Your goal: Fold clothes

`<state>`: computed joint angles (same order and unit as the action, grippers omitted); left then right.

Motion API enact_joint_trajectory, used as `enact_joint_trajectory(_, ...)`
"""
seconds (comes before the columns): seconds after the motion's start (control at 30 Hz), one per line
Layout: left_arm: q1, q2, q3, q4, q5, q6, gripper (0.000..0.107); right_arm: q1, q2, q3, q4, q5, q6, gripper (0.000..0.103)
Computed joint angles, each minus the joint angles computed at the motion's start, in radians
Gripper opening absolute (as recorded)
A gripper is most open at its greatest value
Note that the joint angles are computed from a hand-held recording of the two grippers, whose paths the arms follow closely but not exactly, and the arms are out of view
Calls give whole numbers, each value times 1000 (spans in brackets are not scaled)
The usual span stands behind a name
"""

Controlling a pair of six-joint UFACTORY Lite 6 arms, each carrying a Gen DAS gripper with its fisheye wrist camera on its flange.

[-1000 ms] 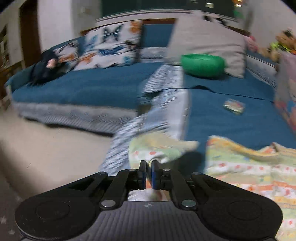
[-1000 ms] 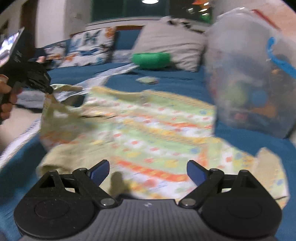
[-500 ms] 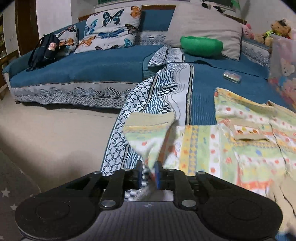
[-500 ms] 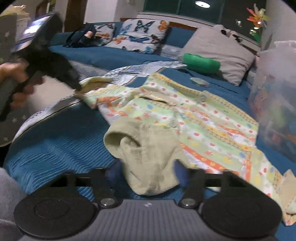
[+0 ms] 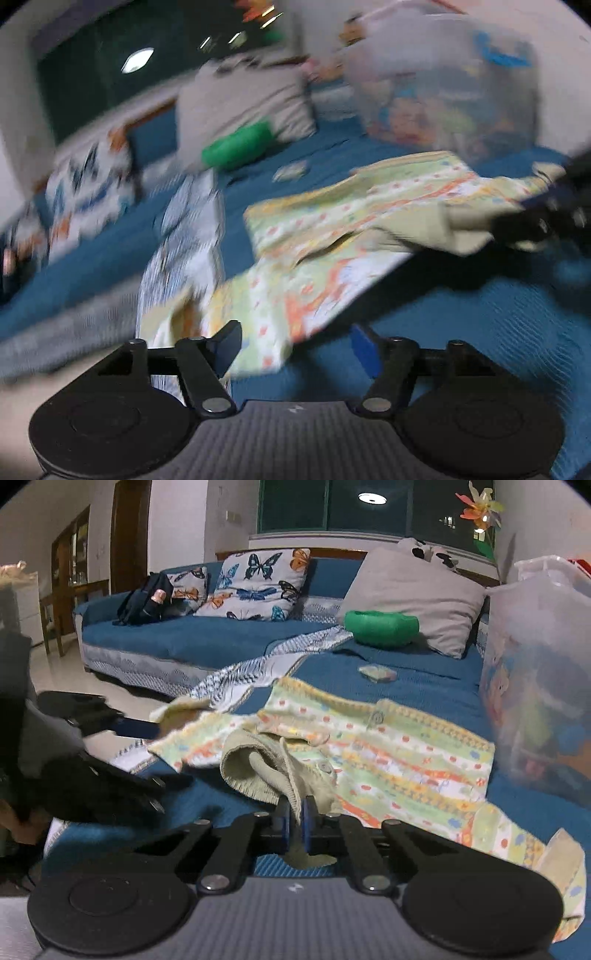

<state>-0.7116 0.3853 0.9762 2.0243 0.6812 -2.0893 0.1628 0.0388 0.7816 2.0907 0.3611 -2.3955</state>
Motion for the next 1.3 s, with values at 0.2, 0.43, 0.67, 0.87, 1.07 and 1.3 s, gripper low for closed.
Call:
enact_joint_trajectory(0.2, -71, 223, 163, 46, 152, 199, 36, -15, -21, 16, -125, 2, 119, 5)
enact_joint_trajectory(0.43, -53, 85, 30, 135, 67, 106, 7, -48, -97, -39, -306, 28, 229, 5)
enact_joint_trajectory(0.67, -88, -153, -205, 172, -53, 43, 6, -83, -280, -177, -632, 98, 462, 5)
enact_joint_trajectory(0.87, -38, -301, -290, 172, -228, 3, 21, -136, -298, -197, -864, 173, 654, 12)
enact_joint_trajectory(1.07, 77, -477, -346, 185, -388, -17, 44, -295, -261, -106, -884, 292, 694, 43)
enact_joint_trajectory(1.3, 148, -474, -289, 119, -360, -30, 56, -429, 13, 96, -592, 37, 513, 56)
